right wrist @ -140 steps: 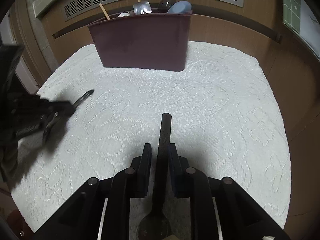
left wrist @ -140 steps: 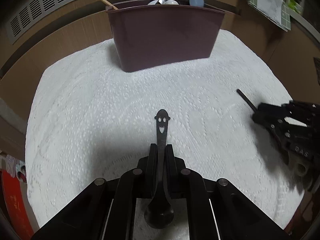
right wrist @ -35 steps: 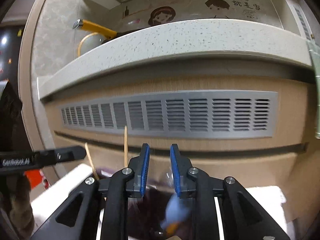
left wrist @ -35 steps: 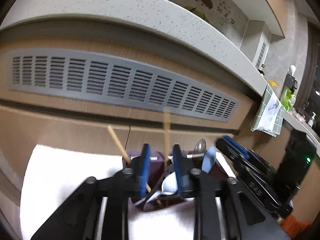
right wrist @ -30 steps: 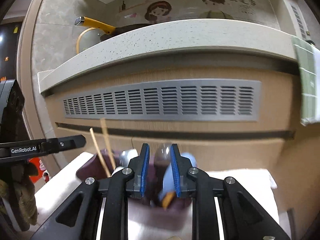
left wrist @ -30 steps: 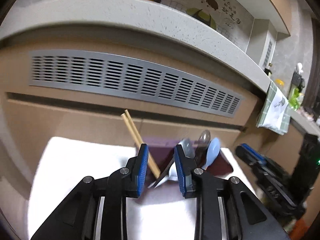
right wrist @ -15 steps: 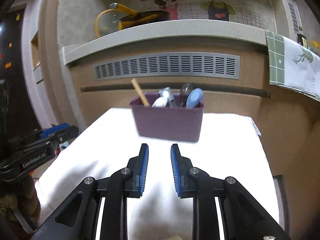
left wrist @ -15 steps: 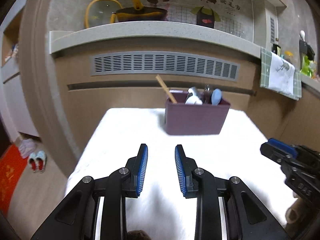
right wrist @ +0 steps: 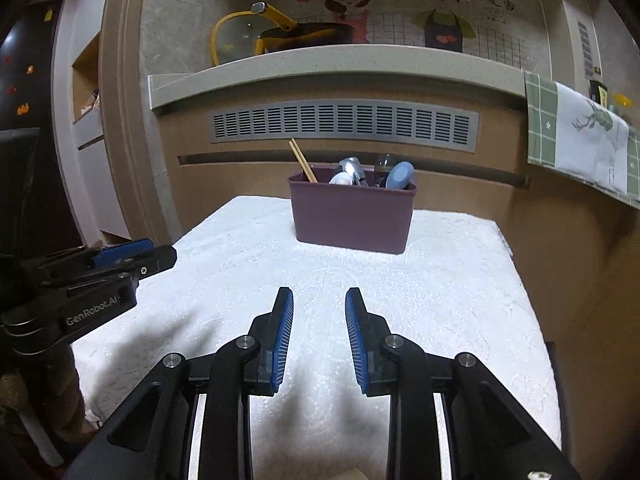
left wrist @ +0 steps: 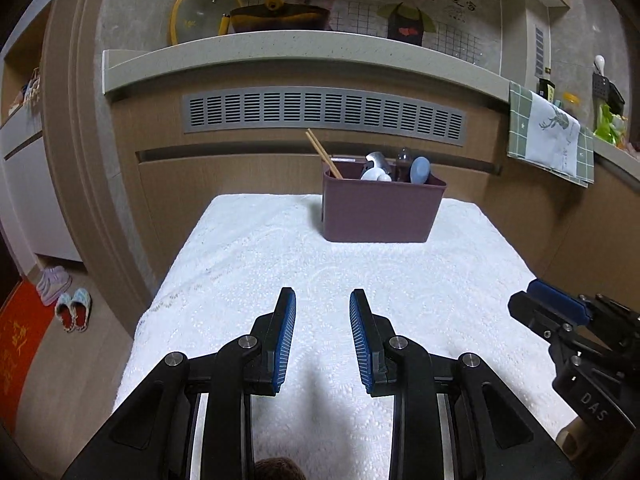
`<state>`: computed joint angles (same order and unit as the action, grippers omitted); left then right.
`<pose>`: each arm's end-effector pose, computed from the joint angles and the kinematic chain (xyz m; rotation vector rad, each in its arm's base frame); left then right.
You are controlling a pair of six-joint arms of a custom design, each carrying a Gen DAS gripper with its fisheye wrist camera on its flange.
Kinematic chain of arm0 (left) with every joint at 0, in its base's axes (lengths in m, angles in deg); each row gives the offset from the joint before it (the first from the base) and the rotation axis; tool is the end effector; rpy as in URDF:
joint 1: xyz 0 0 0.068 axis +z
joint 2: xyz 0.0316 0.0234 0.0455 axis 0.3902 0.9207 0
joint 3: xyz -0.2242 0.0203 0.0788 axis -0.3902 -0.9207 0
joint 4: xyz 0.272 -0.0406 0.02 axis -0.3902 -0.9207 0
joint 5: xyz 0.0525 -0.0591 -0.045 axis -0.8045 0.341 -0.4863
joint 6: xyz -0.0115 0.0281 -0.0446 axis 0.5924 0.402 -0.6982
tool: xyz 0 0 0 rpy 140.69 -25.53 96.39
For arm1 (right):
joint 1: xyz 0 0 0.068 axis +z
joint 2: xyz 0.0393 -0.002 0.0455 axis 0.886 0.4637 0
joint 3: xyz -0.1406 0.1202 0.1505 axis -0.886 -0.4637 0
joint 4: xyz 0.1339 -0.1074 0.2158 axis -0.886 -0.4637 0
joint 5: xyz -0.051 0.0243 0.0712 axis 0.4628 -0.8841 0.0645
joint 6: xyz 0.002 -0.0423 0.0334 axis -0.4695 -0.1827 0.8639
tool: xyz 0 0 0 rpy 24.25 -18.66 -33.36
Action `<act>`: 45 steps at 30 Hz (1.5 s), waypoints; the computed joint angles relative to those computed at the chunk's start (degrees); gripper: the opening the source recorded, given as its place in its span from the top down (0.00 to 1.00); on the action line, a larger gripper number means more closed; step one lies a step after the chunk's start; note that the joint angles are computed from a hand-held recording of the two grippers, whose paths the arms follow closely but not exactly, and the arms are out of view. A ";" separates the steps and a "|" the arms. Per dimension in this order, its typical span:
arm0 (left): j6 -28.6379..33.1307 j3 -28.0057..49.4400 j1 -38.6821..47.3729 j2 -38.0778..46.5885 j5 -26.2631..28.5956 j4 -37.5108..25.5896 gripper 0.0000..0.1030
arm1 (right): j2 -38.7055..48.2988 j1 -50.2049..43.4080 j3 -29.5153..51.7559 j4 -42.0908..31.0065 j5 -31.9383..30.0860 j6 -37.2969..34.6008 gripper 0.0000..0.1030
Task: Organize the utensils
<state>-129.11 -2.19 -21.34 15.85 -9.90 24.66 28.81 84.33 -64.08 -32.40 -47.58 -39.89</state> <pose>0.1269 -0.0877 0.1045 -0.3921 2.1264 0.1323 0.2201 0.1003 0.1036 -0.7219 2.0031 0.4706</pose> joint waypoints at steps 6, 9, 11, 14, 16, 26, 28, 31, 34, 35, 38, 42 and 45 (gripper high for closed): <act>-0.21 0.20 -0.66 -0.57 0.43 -1.03 0.72 | -1.75 0.26 -0.71 -0.27 0.62 -0.05 0.75; 0.44 0.07 -0.14 -0.99 1.01 -0.92 0.72 | -1.73 0.29 -0.63 -0.40 0.72 -0.07 0.75; 0.48 0.06 0.09 -1.09 1.30 -0.95 0.72 | -1.80 0.20 -0.59 -0.52 0.70 -0.06 0.75; 0.75 0.07 0.57 -0.79 1.81 -0.60 0.72 | -1.97 0.01 -0.51 -0.74 0.68 0.12 0.75; 0.80 0.04 0.62 -0.74 1.88 -0.50 0.72 | -1.94 -0.09 -0.45 -0.75 0.61 0.25 0.75; 0.44 0.29 0.64 0.62 2.16 0.11 0.72 | -1.51 -0.20 -0.06 -1.05 0.69 0.48 0.75; 0.43 0.32 0.61 0.80 2.15 0.19 0.72 | -1.49 -0.16 -0.08 -1.01 0.72 0.51 0.75; 0.35 0.34 0.53 0.93 2.09 0.22 0.72 | -1.50 -0.21 -0.03 -1.05 0.79 0.60 0.75; 0.09 0.45 0.37 1.12 1.97 0.15 0.72 | -1.40 -0.29 0.10 -1.09 0.83 0.63 0.75; 0.09 0.45 0.37 1.12 1.97 0.15 0.72 | -1.45 -0.31 0.13 -1.18 0.85 0.67 0.75; 0.39 0.23 0.55 0.91 2.07 0.40 0.72 | -1.12 -0.41 0.33 -1.19 0.86 0.85 0.75; 0.64 0.11 0.69 0.64 2.23 0.43 0.72 | -1.25 -0.47 0.16 -1.08 0.92 1.03 0.75; 0.41 0.24 0.57 0.75 2.16 0.23 0.72 | -1.08 -0.59 0.21 -0.99 0.84 0.95 0.75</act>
<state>-128.70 -1.95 -20.77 16.60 -7.74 24.88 27.73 83.74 -63.86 -33.39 -46.73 -38.93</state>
